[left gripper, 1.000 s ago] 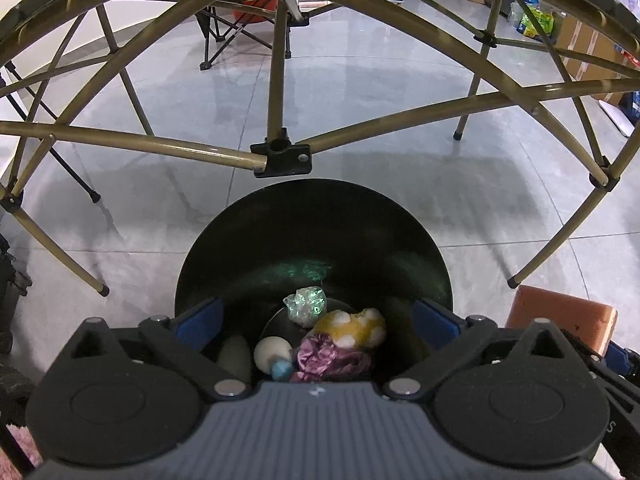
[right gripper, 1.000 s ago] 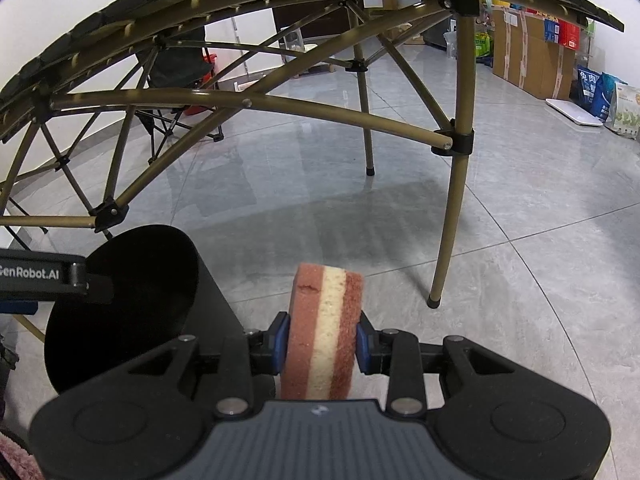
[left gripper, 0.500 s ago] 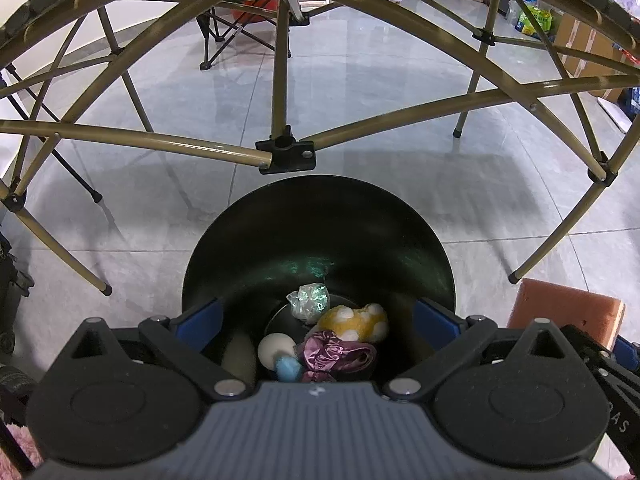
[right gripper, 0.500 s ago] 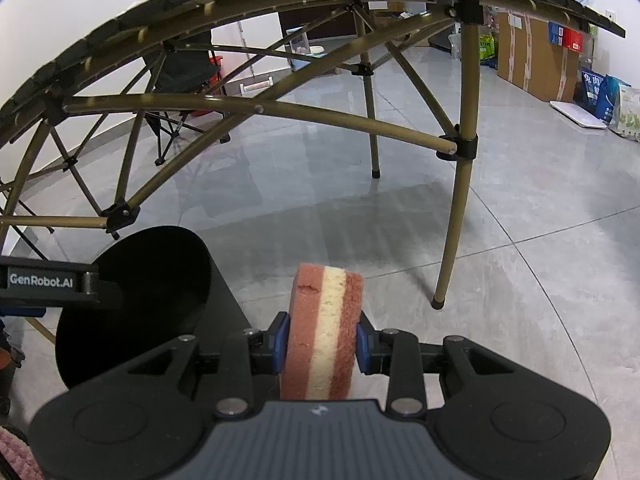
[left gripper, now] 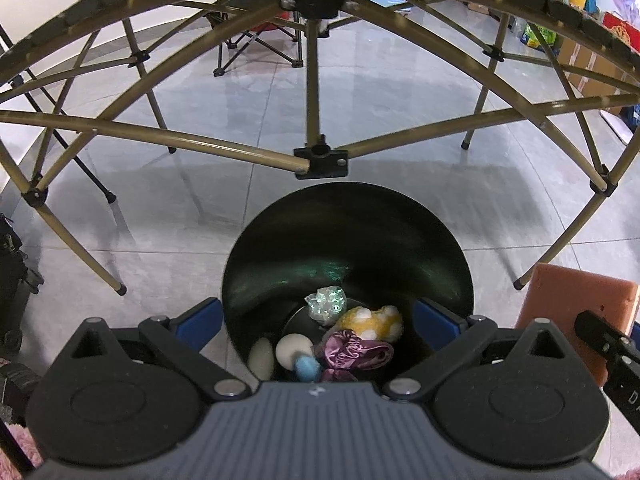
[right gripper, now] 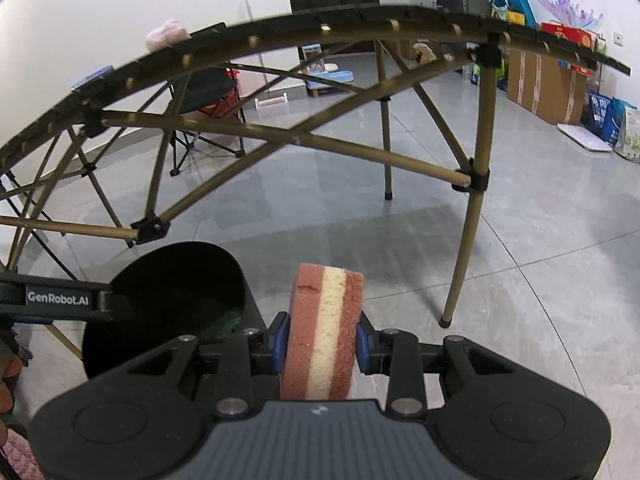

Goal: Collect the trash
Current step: 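Move the right tool holding the sponge over the bin opening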

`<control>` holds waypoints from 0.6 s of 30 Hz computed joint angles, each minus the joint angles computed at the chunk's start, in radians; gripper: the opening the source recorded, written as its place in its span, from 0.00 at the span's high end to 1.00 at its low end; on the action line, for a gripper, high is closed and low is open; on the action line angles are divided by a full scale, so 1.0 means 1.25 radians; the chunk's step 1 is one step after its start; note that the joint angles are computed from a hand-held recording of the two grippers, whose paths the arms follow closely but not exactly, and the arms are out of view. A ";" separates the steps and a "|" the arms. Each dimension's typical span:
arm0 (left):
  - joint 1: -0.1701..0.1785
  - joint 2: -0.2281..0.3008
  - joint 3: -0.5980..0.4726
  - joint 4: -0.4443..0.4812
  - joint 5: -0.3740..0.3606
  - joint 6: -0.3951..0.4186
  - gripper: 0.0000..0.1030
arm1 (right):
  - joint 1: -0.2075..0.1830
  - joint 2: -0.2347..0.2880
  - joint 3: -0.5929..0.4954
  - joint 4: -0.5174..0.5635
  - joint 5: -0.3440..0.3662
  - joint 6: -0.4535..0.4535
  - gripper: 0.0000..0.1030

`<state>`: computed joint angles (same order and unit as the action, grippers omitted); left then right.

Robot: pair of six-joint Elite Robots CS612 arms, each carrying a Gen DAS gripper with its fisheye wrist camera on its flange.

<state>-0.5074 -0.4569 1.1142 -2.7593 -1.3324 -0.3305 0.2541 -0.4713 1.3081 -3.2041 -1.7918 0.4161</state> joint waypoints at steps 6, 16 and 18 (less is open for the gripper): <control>0.006 -0.019 0.033 -0.026 0.003 -0.005 0.00 | 0.010 -0.004 -0.007 -0.014 -0.002 -0.018 0.69; 0.022 -0.039 0.070 -0.047 0.008 -0.019 0.00 | 0.028 0.005 -0.042 -0.012 0.018 -0.048 0.69; 0.026 -0.043 0.076 -0.047 0.009 -0.026 0.00 | 0.031 0.010 -0.055 -0.008 0.025 -0.057 0.69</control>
<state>-0.4752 -0.5109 1.2096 -2.8180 -1.3207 -0.3625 0.2933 -0.4587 1.2389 -3.2135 -1.7606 0.3451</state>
